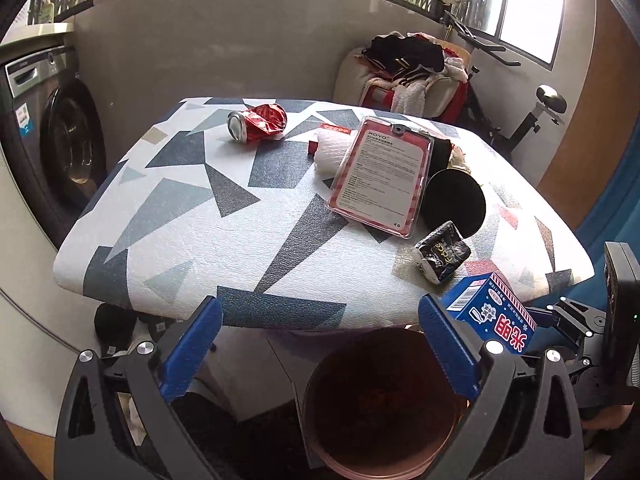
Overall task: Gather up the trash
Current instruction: 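Lower the blue carton into the brown bin and open the right gripper, then grasp the black Face tissue pack with the right gripper and lift it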
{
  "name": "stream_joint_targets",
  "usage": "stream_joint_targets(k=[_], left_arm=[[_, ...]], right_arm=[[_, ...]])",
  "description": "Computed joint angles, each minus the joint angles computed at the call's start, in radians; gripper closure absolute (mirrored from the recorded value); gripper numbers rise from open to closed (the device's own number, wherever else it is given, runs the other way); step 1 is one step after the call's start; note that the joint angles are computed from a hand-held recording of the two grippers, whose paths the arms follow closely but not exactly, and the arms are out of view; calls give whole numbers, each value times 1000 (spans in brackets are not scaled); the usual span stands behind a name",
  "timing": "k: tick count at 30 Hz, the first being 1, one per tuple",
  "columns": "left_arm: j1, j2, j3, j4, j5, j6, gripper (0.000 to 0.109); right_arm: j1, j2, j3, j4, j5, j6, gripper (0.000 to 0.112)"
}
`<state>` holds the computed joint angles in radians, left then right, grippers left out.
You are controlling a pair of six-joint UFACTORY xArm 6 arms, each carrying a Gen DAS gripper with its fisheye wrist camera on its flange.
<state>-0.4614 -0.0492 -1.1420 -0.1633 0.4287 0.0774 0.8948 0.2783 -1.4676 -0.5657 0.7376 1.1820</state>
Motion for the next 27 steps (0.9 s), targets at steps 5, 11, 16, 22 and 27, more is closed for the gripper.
stream_joint_targets(k=[5,11,16,22,27], left_arm=[[5,6,-6,2,8,-10,12],[4,7,-3,7,12,-16,12],[6,11,-3,8,14,-20,12],[10,14,-1,4,16,-20,12],[14,19,-6,6,18,-25,12]], right_arm=[[1,7,4,28,-6,-11,32],[3,9,4,31,6,-3,20],[2,3,12,21,17,18,19],[-2,-5,21,9,21,39,19],[-6,-12,30,-1,24,52,19]])
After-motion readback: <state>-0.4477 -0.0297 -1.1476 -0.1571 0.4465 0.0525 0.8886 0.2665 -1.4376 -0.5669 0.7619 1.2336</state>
